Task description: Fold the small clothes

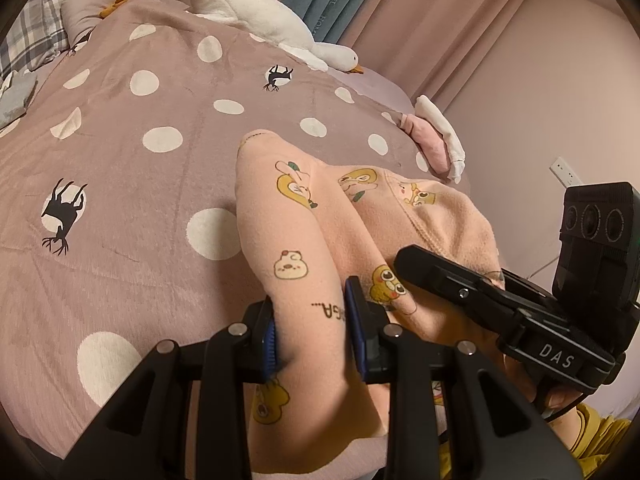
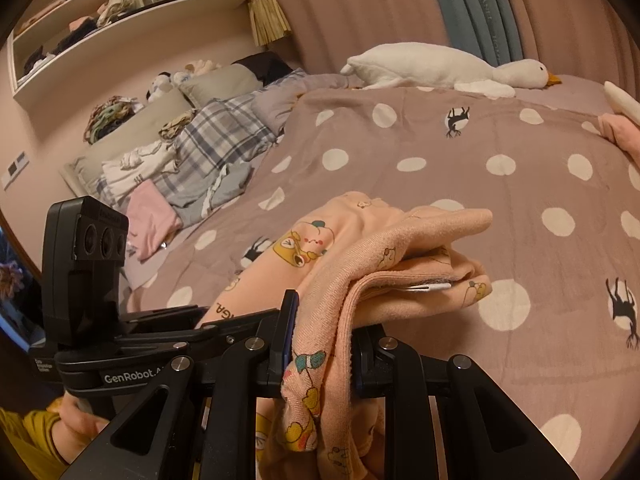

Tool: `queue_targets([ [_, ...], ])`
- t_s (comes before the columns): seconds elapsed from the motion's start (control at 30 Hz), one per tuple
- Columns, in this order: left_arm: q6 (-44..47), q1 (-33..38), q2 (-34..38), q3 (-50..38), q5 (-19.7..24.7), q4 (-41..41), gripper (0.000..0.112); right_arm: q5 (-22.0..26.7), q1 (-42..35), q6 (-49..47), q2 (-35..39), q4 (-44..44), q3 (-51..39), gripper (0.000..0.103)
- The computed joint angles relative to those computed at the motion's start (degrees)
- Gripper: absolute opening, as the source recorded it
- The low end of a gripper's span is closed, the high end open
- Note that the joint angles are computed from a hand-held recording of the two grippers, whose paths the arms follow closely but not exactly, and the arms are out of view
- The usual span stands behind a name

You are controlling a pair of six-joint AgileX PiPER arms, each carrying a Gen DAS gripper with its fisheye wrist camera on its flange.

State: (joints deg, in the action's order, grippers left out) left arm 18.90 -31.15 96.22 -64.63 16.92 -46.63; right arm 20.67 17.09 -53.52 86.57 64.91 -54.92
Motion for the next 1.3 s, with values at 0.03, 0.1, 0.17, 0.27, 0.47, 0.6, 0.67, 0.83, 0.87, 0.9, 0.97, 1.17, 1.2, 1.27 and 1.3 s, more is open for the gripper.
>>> queue_targets([
  [0.03,0.33,0.31,0.28,-0.32,0.21,-0.27,0.028,0.04,0.02,0.52,0.33,-0.59,-0.42,0.024],
  [0.1,1.0,0.78,0.77,-0.79,0.47,-0.94,0.028,-0.07,0.16,1.34,0.84,-1.62,-1.04,0.024],
  [0.17,1.94,1.43,1.42,-1.4,0.87,-1.84,0.028,-0.02,0.18,1.8,1.81,-2.24,-2.08,0.024],
  [0.27,3.02,2.5,2.45,-2.49,1.79,-2.68,0.028,0.19,0.1,1.68,3.2,-2.15,-3.31,0.024],
  [0.47,3.89,4.01,4.48,-4.7,3.37,-3.21,0.028,0.63,-0.41,1.28,5.54,-1.85,-5.46,0.024],
  [0.6,3.73,4.48,5.78,-5.99,3.89,-2.9,0.028,0.62,-0.3,1.76,6.85,-2.25,-6.63,0.024],
  [0.67,4.12,4.76,6.31,-6.33,4.06,-3.25,0.028,0.87,-0.39,2.33,7.83,-2.9,-7.65,0.024],
  [0.83,4.51,5.56,7.8,-7.63,4.72,-3.58,0.028,0.61,0.12,4.34,9.67,-4.81,-9.54,0.024],
  [0.87,4.58,5.78,8.05,-7.91,4.9,-3.58,0.028,0.48,0.31,4.85,9.95,-5.2,-9.87,0.024],
  [0.9,4.64,5.97,8.27,-8.15,5.05,-3.58,0.028,0.66,0.2,4.95,10.31,-5.33,-10.3,0.024],
  [0.97,4.55,6.41,9.0,-9.07,5.53,-3.41,0.028,0.51,0.43,5.21,10.67,-5.5,-10.59,0.024],
  [1.17,4.81,7.0,9.9,-9.8,6.1,-3.46,0.028,0.28,0.8,6.29,12.08,-6.4,-11.74,0.024],
  [1.2,4.89,7.09,10.14,-10.01,6.25,-3.54,0.028,0.27,0.82,6.68,12.33,-6.75,-12.03,0.024],
  [1.27,5.47,7.41,10.79,-10.6,6.59,-4.11,0.028,0.3,0.78,7.23,12.82,-7.26,-12.51,0.024],
  [1.3,5.77,7.52,11.18,-10.95,6.75,-4.45,0.028,0.31,0.72,7.28,13.01,-7.32,-12.67,0.024],
])
